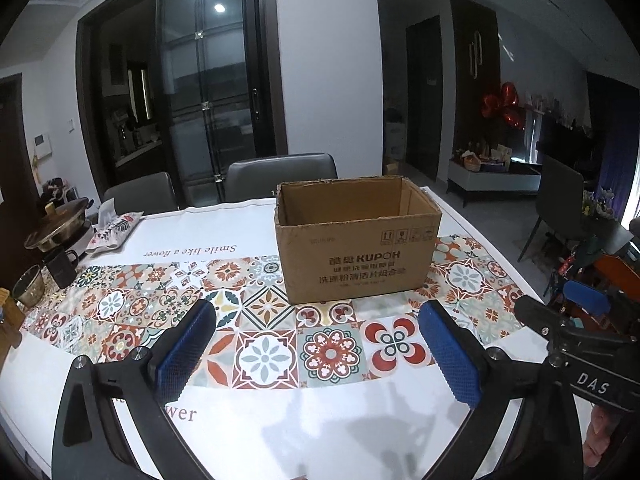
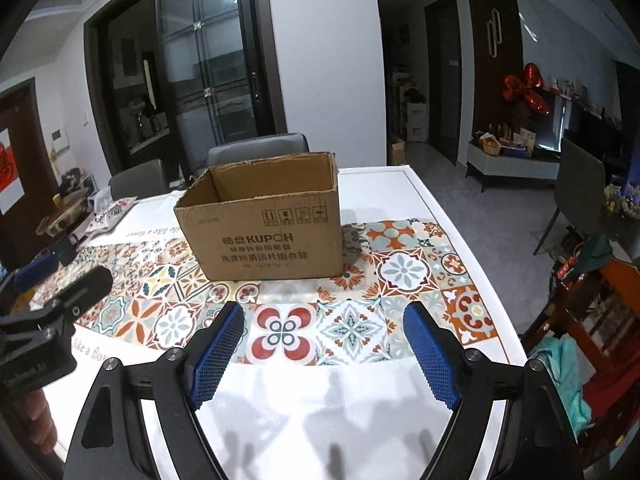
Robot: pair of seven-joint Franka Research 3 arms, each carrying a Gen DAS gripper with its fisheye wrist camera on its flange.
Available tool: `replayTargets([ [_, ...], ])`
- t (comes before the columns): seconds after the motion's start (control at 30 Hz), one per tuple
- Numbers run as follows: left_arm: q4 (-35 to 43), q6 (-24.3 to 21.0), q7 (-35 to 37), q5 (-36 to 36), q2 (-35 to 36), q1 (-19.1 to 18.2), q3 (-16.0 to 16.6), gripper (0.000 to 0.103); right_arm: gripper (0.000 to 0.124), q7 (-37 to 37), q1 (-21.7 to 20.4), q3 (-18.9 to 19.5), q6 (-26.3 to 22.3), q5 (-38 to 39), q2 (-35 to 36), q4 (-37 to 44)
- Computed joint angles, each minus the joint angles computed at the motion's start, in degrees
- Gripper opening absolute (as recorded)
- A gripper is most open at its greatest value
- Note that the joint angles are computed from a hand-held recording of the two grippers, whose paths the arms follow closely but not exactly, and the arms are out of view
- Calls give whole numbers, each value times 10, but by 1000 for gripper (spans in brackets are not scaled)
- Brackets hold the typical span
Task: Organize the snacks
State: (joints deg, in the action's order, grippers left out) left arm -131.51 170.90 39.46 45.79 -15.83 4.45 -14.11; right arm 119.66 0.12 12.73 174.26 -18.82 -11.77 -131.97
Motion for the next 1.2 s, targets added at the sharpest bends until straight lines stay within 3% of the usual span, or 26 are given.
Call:
replayTargets([
  [0.13,-24,21,-19,12,-22,13,-8,103,83,49,-53,45,25,-46,-31,-29],
  [0.37,-51,39,-52,38,-52,44,-32,103,83,31,-90,84,55,-24,-68,-66],
  [0.63,-63,50,-89,73,-75,94,-72,103,83,-16,-100,104,67,35,-81,-83],
  [0.73,-66,54,-91,76,-78,95,-71,103,83,-31,-109,115,73,54,-82,-86],
  [0.9,-64,59,-130,112,-86,133,-103,103,83,-60,-111,126,83,89,-85,-95],
  [1.2,-62,59,-146,133,-77,125,-92,103,83,-92,-120,142,89,131,-81,-96],
])
